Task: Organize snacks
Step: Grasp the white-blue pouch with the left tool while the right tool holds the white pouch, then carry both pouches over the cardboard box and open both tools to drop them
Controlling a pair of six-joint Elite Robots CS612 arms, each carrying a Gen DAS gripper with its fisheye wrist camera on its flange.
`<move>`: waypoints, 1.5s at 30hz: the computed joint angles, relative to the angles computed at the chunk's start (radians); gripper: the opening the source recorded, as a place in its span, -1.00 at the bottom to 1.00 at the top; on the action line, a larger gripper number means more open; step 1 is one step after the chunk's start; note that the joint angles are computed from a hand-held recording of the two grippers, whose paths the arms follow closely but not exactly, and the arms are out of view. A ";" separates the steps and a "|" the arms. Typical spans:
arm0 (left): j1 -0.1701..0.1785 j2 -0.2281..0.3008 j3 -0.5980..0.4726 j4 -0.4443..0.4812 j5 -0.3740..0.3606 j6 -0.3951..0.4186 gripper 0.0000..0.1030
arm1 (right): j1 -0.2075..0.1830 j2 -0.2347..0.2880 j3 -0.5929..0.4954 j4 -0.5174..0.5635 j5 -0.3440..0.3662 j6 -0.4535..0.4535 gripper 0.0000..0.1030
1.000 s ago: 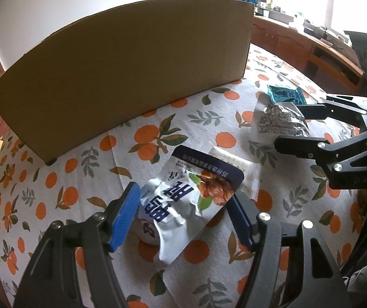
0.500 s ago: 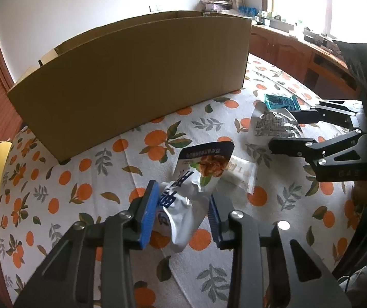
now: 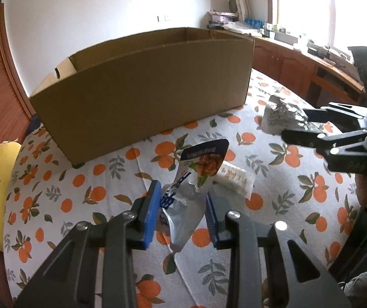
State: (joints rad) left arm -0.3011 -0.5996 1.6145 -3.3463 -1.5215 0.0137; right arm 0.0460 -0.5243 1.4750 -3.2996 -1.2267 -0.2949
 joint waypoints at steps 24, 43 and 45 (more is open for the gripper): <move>0.006 -0.030 0.030 -0.119 0.000 -0.025 -0.71 | -0.007 -0.067 0.071 -0.134 0.011 0.027 0.22; 0.034 -0.032 -0.053 -0.215 -0.020 -0.022 -0.70 | 0.019 -0.059 -0.006 -0.127 0.007 -0.016 0.23; 0.039 -0.025 -0.069 -0.212 -0.030 -0.028 -0.70 | 0.022 -0.053 -0.023 -0.120 0.006 -0.018 0.23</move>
